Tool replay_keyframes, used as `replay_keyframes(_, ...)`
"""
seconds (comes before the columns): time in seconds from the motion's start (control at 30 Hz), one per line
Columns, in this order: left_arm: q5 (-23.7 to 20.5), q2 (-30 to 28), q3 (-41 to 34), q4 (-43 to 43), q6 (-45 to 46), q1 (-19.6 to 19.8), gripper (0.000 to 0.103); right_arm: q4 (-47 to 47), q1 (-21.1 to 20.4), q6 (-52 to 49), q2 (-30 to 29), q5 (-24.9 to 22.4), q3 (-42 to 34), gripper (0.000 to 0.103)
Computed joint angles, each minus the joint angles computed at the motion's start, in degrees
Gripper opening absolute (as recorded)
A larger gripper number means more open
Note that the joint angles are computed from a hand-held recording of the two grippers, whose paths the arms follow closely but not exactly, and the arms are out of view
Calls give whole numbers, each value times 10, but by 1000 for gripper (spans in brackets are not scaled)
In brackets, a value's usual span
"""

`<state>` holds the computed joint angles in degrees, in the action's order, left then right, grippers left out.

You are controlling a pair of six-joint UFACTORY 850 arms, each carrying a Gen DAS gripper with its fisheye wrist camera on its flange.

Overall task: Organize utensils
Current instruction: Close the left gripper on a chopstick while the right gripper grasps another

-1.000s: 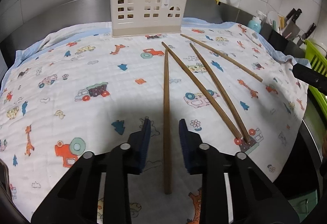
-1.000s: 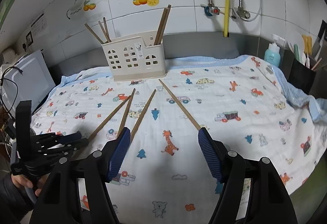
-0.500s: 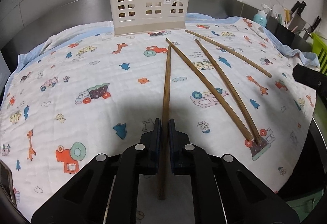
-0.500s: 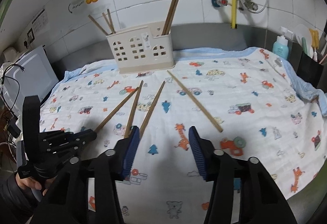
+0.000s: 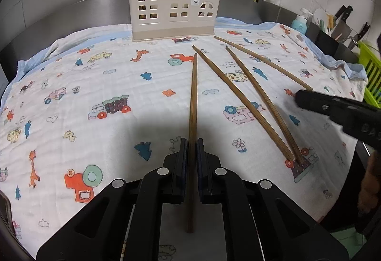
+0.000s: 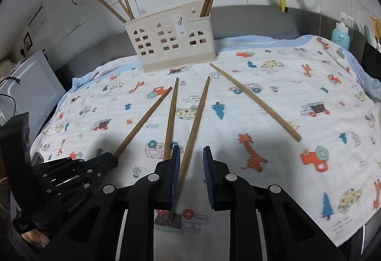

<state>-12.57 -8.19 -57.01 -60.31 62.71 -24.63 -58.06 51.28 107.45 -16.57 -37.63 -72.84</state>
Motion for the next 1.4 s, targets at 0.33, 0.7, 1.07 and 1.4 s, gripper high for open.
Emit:
replay_keyframes(0.33, -29, -4, -2, -54, 47, 12, 7, 51, -13, -33, -34, 13, -27, 13)
replay_keyframes(0.7, -26, -5, -4, -42, 37, 11, 7, 80, -21, -65, -51, 6, -44, 10)
replay_keyframes(1.07, -15, -8, -13, 71, -85, 0, 8, 71, -18, -75, -51, 3, -41, 9)
replay_keyframes(1.4, -26, -12, -23, 131, -147, 0, 7, 53, -17, -72, -33, 12, -21, 7)
